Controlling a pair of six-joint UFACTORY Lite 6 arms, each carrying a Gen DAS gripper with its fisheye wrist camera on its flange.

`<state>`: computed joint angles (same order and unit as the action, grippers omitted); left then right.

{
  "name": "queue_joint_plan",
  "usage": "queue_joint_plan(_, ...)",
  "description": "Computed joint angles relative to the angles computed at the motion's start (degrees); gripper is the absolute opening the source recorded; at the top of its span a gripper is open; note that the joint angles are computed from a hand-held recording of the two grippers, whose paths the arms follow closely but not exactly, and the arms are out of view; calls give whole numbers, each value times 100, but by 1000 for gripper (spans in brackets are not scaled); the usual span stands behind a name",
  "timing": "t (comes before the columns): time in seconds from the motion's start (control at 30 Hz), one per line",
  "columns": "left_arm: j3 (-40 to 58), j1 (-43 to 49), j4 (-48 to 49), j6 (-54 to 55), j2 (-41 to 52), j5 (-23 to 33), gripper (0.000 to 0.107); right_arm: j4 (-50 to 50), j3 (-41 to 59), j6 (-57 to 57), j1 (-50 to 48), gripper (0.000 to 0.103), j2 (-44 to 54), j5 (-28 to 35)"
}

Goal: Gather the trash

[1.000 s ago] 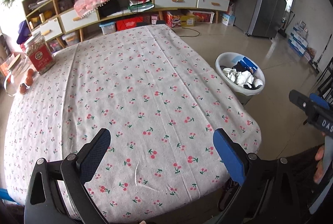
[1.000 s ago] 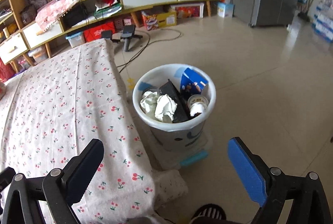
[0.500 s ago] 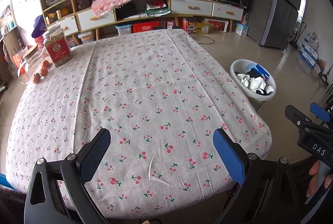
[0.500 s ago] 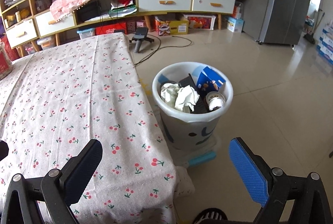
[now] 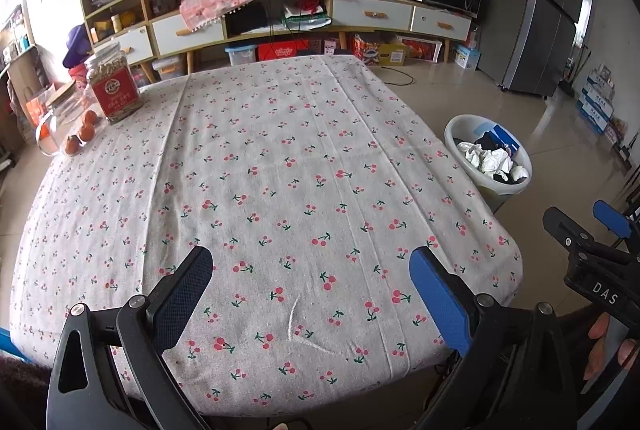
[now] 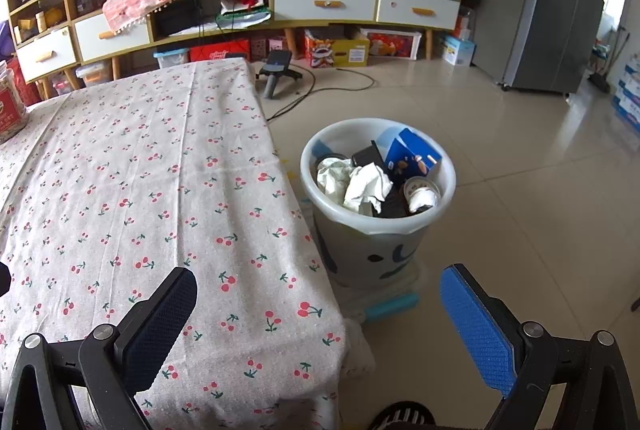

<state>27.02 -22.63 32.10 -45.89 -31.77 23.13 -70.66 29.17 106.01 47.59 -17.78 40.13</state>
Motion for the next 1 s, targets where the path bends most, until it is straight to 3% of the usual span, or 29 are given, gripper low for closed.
queue_joint_plan(1.0, -56, -107, 43, -55, -66, 44, 100, 75, -3, -36, -51, 100, -47, -80)
